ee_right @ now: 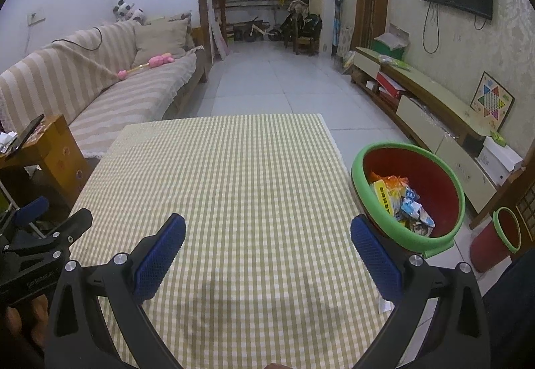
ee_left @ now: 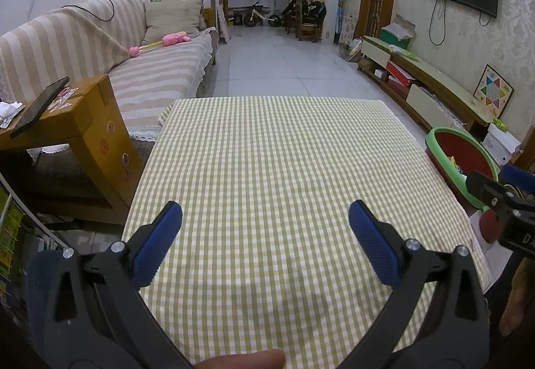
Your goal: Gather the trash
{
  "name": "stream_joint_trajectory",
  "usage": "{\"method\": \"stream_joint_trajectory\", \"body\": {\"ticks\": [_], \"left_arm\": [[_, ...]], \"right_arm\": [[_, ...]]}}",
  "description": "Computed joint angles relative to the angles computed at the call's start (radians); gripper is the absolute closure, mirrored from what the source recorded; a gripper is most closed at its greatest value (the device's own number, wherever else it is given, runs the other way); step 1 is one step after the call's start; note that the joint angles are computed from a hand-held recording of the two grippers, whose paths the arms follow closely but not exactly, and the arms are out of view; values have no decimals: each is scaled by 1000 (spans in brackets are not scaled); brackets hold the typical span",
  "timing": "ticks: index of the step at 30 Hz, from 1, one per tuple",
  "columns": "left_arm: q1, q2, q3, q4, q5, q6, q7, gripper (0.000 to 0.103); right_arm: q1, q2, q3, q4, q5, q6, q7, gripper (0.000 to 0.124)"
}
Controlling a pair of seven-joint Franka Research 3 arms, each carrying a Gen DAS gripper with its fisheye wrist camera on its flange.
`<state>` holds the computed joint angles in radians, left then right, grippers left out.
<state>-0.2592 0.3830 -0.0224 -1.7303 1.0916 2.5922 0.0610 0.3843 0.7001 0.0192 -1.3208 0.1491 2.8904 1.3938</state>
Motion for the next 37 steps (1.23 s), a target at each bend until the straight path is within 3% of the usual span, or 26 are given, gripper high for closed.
{"method": "stream_joint_trajectory", "body": {"ticks": [37], "left_arm": [[3, -21, -4, -15, 55, -2, -70, 5]], "right_arm": [[0, 12, 1, 12, 1, -10, -13, 28]]}}
